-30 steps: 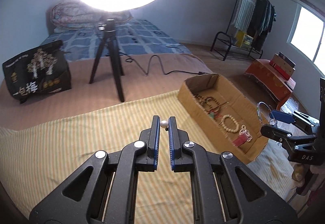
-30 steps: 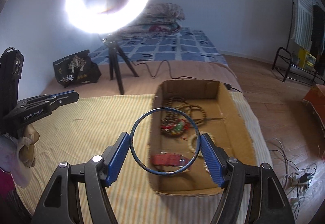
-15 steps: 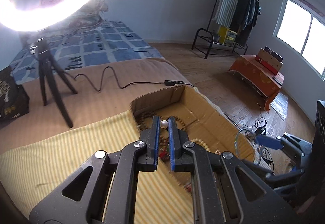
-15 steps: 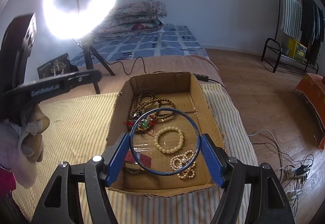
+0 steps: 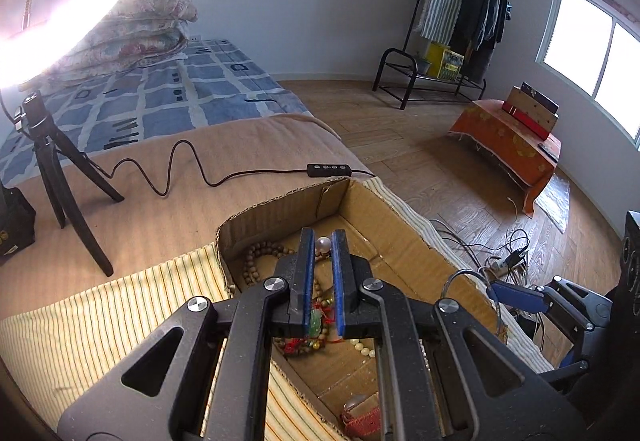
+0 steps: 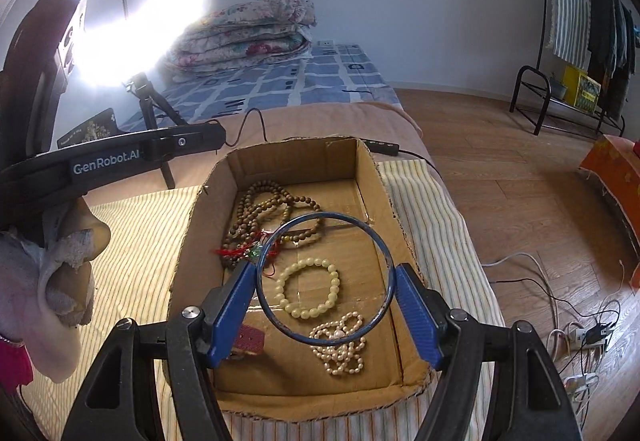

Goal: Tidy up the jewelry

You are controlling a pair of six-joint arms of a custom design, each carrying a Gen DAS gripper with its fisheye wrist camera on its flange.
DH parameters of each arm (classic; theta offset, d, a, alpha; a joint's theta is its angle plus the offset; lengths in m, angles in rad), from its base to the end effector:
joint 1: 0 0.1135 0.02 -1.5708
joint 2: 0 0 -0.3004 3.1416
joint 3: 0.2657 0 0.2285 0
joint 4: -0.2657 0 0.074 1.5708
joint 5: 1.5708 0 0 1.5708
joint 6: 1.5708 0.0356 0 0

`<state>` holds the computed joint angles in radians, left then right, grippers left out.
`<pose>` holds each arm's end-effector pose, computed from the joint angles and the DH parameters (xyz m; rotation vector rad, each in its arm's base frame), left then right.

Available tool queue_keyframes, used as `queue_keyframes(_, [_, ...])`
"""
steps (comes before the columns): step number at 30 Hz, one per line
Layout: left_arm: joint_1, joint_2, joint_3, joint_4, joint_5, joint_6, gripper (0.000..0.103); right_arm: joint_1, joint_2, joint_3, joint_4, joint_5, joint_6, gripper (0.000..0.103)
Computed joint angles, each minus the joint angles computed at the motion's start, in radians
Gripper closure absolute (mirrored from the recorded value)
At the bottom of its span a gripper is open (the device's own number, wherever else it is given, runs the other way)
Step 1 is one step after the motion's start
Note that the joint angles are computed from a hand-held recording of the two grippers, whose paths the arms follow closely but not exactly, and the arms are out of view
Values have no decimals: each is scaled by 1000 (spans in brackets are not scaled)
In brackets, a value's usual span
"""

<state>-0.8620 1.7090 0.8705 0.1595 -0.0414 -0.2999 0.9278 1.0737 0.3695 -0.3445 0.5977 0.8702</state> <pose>0.2216 -0.2561 0.2184 0.6197 2.2291 -0.5669 0.0971 0.0962 0.1909 0.1263 2.3666 0.0410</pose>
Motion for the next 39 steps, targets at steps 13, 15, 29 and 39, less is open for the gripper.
queue_keyframes(13, [-8,-5,24,2,-15,8,52,8,14,6,2,23,26,10])
queue_keyframes(15, [-13,-16,16,4,-27,8,52,17,17,14,-12,31,33,9])
queue_keyframes(29, [-36,-119,-16,-46,-70,5,52,164,23,93,-203,121,209,6])
queue_keyframes(39, [-52,-308,-69,-142,-118,13,52,385,94,287,-548,243,481,6])
